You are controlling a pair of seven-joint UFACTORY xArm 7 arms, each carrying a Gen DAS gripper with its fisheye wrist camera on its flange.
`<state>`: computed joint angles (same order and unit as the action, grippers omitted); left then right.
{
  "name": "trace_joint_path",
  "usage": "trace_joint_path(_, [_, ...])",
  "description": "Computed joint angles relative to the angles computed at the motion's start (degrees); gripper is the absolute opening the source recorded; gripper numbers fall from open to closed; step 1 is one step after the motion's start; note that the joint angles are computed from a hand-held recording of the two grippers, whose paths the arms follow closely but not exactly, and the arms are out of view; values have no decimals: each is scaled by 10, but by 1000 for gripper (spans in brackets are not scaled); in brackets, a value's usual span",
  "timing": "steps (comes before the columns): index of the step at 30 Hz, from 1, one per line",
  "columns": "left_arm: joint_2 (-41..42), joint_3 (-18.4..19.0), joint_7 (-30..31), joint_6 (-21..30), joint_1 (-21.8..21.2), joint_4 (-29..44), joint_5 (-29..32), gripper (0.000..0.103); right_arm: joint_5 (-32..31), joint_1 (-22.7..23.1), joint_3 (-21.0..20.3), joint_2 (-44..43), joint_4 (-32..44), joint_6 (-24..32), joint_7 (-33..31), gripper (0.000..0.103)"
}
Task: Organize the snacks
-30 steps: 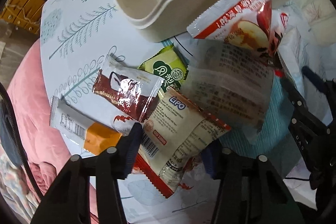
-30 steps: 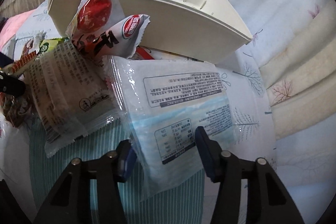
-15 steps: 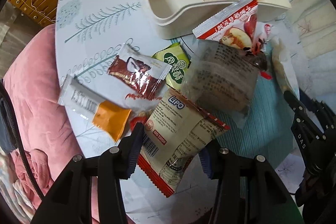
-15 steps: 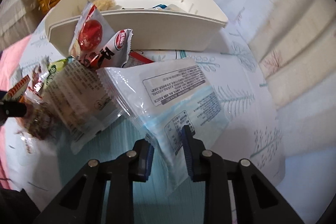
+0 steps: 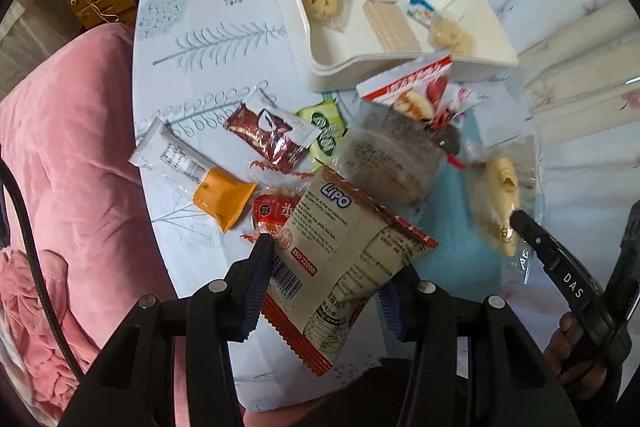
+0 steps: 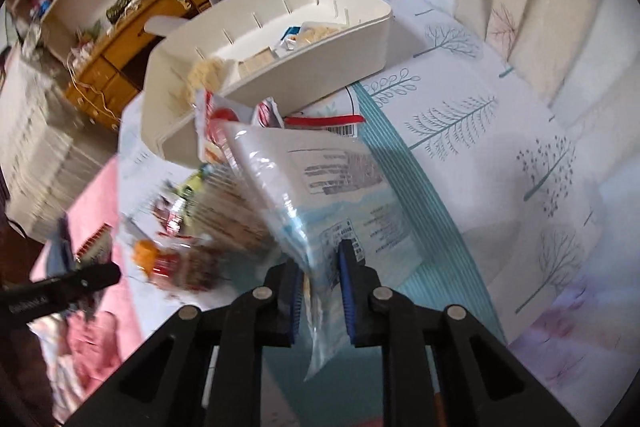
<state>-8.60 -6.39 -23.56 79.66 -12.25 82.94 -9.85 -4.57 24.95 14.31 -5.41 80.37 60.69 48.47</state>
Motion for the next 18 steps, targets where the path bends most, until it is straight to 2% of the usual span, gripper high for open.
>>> trace_joint_path(4, [5,2,-14,1,2,26,-8,47,47,-4,-10,3,18,-9,-16,13])
trace_joint_path(10, [40,1,-35,16,3,99,1,47,99,-7,-18,25,51,-30,-71,12])
trace_joint_path(18, [126,-2,-80,51,-7,223,40,47,153,-13,-26,66,124,-21,-185,10])
